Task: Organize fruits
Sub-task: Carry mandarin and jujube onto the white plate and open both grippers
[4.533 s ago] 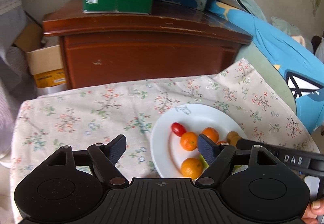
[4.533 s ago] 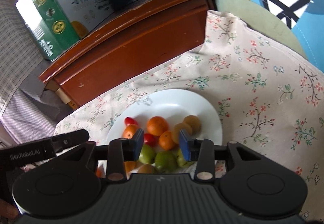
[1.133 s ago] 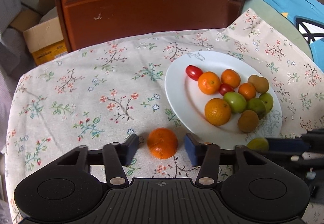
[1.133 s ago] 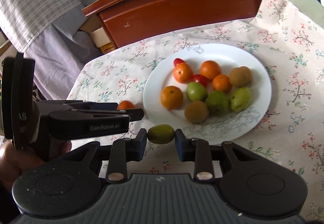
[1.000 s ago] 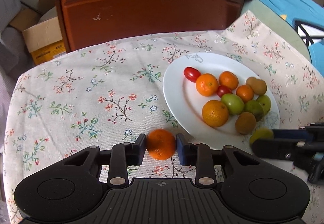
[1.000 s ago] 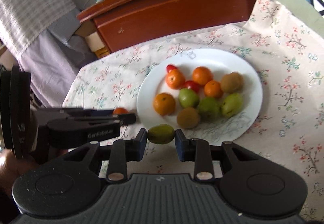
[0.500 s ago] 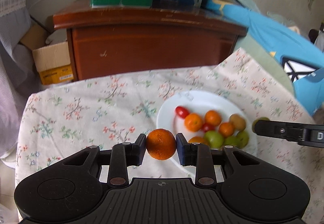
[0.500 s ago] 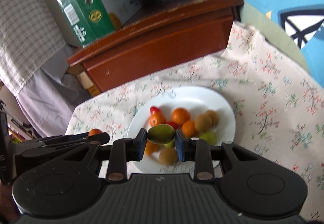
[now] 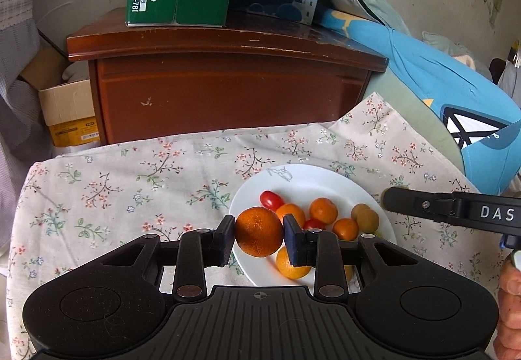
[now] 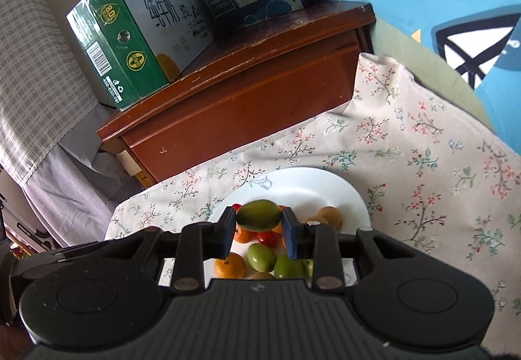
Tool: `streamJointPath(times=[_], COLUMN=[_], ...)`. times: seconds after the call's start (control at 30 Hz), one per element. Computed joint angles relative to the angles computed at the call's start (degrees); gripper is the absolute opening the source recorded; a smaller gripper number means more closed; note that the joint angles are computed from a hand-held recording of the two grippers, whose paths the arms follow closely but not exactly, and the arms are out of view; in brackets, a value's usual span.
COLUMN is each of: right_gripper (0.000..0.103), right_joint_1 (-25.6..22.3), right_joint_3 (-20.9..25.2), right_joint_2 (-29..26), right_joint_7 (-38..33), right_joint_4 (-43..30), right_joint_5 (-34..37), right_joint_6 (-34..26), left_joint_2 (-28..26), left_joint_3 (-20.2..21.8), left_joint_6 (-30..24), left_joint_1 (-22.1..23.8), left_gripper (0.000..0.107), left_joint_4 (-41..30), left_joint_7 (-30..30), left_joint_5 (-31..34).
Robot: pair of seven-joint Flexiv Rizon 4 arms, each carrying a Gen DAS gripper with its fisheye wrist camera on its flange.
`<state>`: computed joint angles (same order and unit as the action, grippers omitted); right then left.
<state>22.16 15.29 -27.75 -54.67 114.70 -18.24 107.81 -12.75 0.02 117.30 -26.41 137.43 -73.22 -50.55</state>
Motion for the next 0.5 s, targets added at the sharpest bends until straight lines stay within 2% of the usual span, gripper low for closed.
streamJointPath(times=[0.5], right_gripper=[0.030], right_joint_1=[0.84], right_joint_3=[0.33], right_joint_2=[-3.89], right_joint_7=[-0.19], right_joint_4=[-3.31], right_joint_5=[-0.22], right_joint_6=[-2.24], left_joint_2=[-3.06], left_joint_3=[0.62], left_joint_6=[-2.32], left_joint_1=[4.90], left_gripper=[0.029], left_joint_4=[-1.70], left_joint_7=[-8.93], left_joint_5=[11.86])
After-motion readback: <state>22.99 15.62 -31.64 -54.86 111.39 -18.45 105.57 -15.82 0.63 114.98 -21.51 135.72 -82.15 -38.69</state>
